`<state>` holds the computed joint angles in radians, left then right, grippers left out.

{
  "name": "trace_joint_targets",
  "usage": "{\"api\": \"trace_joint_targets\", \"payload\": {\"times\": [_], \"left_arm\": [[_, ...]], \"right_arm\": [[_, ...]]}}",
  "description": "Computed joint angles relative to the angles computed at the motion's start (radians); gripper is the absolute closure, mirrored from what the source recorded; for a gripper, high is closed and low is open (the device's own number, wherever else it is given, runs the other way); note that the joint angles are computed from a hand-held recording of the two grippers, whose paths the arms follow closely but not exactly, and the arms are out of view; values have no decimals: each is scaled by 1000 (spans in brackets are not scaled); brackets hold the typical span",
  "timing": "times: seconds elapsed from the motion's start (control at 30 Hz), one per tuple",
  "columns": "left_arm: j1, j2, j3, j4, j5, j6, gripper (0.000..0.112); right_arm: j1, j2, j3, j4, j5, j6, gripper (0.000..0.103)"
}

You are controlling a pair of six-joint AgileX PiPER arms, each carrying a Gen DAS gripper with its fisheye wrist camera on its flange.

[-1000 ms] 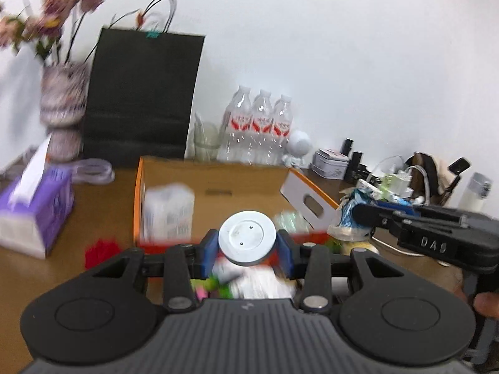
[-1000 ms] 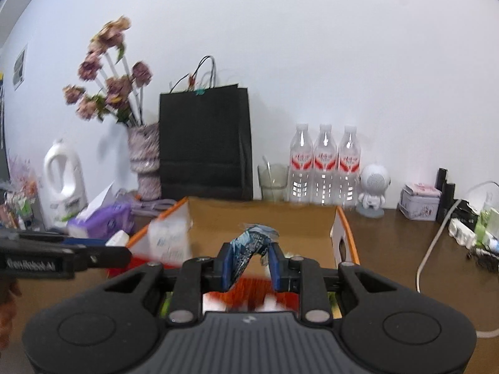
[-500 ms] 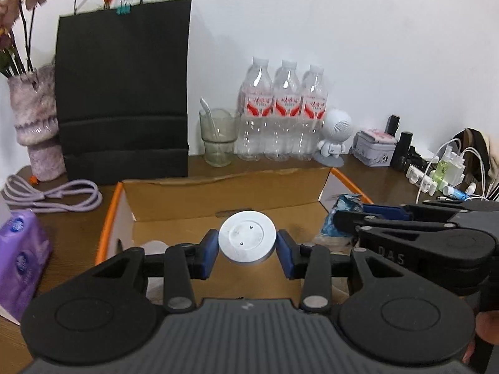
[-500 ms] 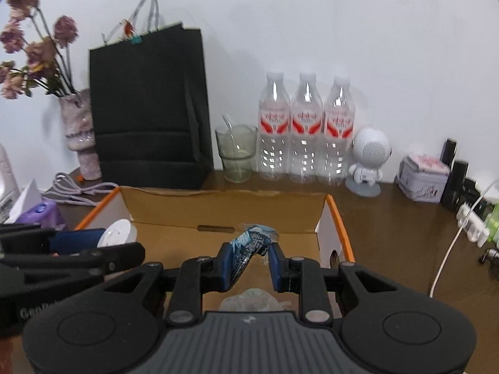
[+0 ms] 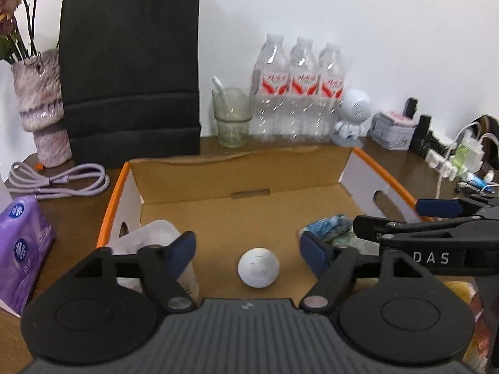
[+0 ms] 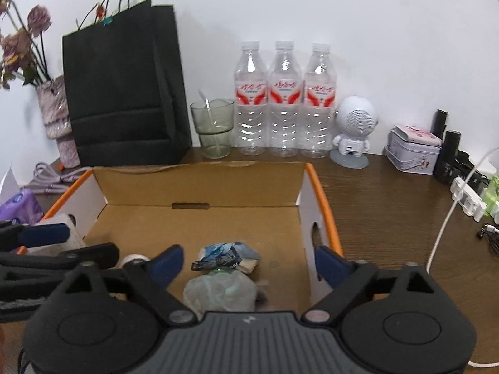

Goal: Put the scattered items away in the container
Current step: 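Release the white cap and blue packet into the cardboard box, then grasp the black coiled cable with the left tool while the right tool grasps the purple cloth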

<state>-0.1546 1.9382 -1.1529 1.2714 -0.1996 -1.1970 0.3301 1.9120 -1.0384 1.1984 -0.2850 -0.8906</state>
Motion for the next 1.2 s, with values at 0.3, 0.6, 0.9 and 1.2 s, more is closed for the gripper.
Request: {"api": "trace_joint_targets", "payload": {"times": [0.3, 0.6, 0.9, 1.2], "left_arm": [[99, -199, 220, -166, -184, 195, 9], [405, -397, 610, -76, -448, 396, 9], [611, -361, 843, -97, -558, 605, 9], [650, -318, 954, -246, -621, 809, 9]], "right_arm": [[34, -209, 222, -234, -47, 215, 0], [291, -481, 651, -207, -330, 300, 0], [679, -312, 834, 49, -594, 572, 0], [871, -162, 846, 132, -637, 763, 0]]}}
